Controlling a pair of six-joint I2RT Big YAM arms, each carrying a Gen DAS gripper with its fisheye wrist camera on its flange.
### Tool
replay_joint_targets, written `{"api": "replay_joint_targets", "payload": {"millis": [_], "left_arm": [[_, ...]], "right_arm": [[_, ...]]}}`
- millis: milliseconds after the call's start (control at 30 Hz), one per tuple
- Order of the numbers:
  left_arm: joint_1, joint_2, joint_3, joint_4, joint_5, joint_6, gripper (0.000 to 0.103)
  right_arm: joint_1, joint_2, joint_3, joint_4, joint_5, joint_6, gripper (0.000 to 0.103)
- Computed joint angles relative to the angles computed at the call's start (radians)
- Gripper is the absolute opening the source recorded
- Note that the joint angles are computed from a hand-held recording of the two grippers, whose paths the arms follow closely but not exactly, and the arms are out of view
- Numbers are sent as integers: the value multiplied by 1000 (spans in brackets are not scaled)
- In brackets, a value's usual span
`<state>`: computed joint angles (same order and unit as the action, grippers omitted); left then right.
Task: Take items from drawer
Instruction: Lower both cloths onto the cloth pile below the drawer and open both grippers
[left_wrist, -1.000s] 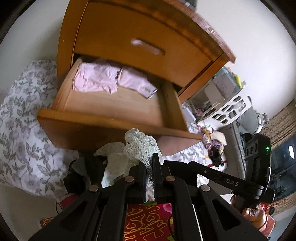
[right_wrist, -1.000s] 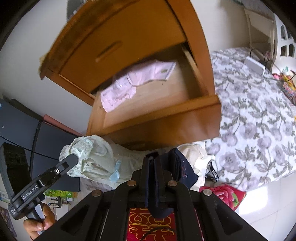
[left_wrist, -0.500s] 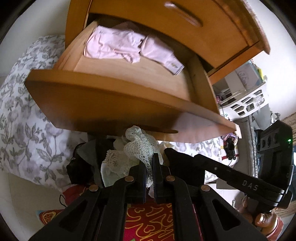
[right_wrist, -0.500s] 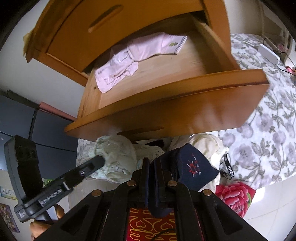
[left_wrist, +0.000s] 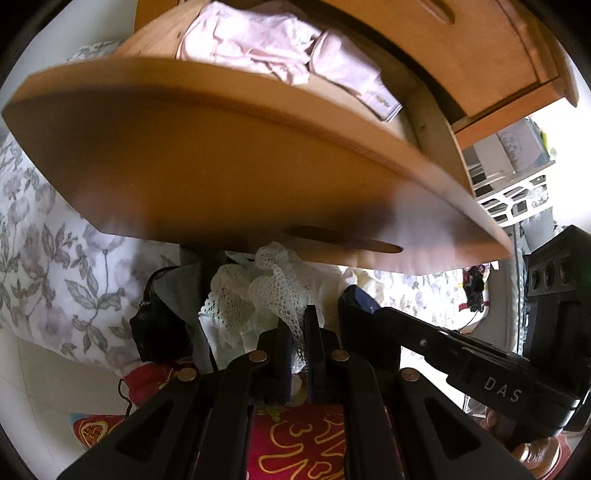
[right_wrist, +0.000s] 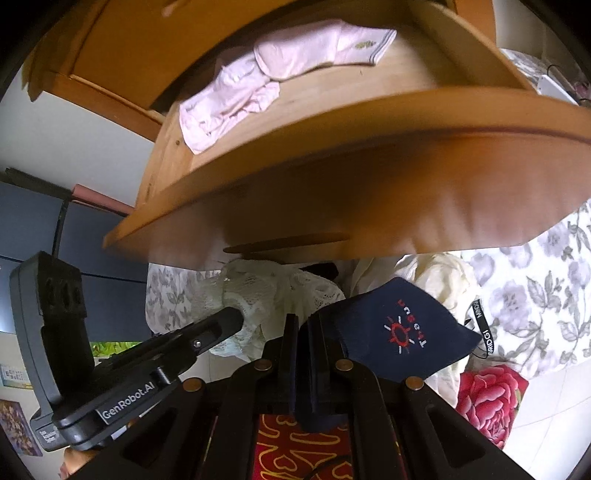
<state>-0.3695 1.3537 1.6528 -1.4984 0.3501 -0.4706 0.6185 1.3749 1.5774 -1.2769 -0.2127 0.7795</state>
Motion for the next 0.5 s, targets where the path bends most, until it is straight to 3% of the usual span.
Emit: {"api": "replay_joint_targets", "payload": {"millis": [500], "left_arm": [[-9, 39, -37, -6, 12, 3, 5]], "right_arm": [[-15, 44, -25, 12, -41, -14, 6]]}}
